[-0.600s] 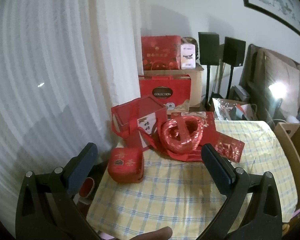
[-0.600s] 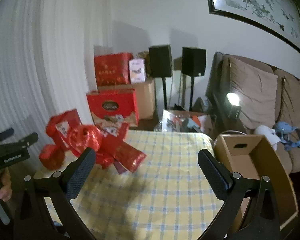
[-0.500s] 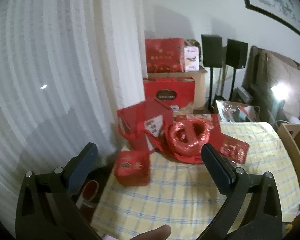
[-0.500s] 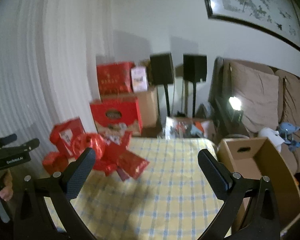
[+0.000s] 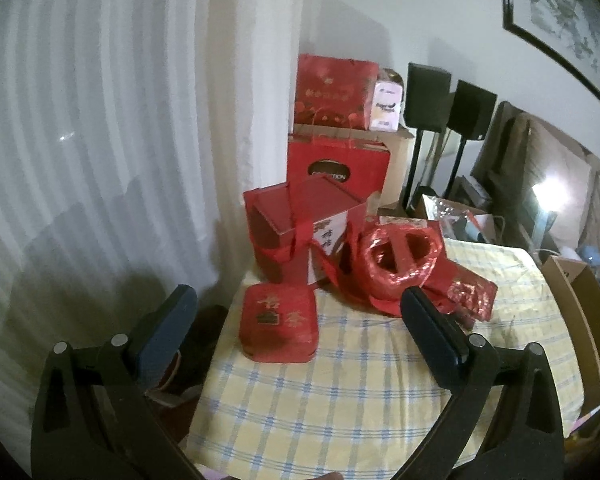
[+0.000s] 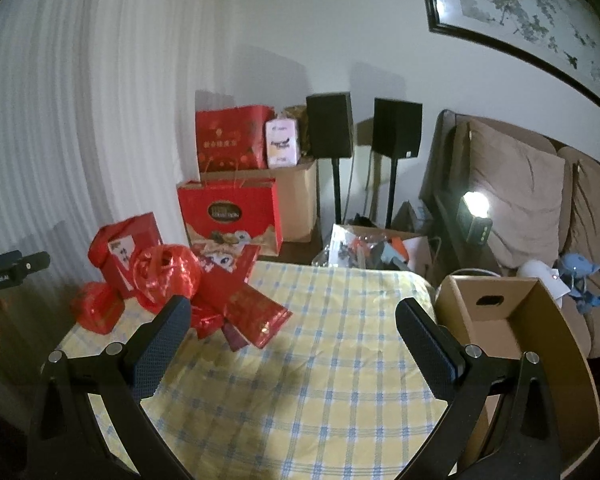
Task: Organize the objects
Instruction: 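Move the left gripper toward the red CHALI tea box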
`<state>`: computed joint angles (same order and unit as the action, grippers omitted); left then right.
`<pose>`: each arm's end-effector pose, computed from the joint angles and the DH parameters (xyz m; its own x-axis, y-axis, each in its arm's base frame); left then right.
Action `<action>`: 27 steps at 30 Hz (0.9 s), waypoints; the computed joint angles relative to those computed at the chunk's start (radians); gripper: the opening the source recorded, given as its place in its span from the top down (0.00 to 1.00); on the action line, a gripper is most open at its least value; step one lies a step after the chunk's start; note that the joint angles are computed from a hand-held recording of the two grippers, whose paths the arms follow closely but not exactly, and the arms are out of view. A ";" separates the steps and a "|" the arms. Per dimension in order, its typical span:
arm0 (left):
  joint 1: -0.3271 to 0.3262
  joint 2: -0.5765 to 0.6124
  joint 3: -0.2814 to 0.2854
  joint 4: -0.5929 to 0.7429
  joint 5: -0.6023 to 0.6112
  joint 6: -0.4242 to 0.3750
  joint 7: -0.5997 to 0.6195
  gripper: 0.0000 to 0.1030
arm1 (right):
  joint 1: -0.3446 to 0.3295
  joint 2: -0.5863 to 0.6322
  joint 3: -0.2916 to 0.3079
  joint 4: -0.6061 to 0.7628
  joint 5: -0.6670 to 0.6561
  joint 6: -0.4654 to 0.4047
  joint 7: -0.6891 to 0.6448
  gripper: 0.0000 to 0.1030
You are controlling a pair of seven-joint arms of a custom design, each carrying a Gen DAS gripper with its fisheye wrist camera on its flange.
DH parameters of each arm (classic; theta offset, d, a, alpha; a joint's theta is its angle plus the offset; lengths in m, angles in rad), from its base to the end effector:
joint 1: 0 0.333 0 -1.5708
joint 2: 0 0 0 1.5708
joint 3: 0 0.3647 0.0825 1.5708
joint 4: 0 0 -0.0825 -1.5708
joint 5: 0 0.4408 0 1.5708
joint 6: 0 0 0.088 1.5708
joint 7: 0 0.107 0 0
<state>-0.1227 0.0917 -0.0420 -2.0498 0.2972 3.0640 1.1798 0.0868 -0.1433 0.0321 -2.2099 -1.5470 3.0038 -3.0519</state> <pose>0.6549 -0.1316 0.5227 -0.0891 -0.9938 0.0658 -0.6046 0.0015 -0.7965 0.5486 0.1392 0.5136 -0.0564 -0.9980 -0.0298 -0.4715 0.0530 -0.8803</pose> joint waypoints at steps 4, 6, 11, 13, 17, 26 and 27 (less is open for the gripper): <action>0.028 0.014 -0.015 -0.005 -0.075 -0.001 0.048 0.04 | -0.001 0.034 -0.009 0.008 0.111 0.037 -0.098 0.00; 0.046 0.019 -0.032 -0.013 -0.150 0.008 0.101 0.04 | -0.003 0.048 -0.009 0.009 0.161 0.049 -0.138 0.00; 0.054 0.043 -0.038 -0.005 -0.257 -0.033 0.194 0.04 | -0.001 0.085 -0.009 0.018 0.262 0.082 -0.237 0.00; 0.048 0.052 -0.035 0.003 -0.265 -0.056 0.208 0.04 | 0.007 0.102 -0.010 0.018 0.334 0.091 -0.312 0.00; -0.008 0.075 0.027 0.013 -0.169 -0.074 0.123 0.04 | 0.025 0.128 -0.014 0.017 0.473 0.098 -0.446 0.00; -0.016 0.126 0.035 0.053 -0.097 -0.128 0.058 0.03 | 0.069 0.173 -0.024 -0.001 0.832 0.117 -0.784 0.00; -0.022 0.136 0.041 0.062 -0.084 -0.135 0.053 0.03 | 0.074 0.176 -0.028 0.001 0.835 0.117 -0.785 0.00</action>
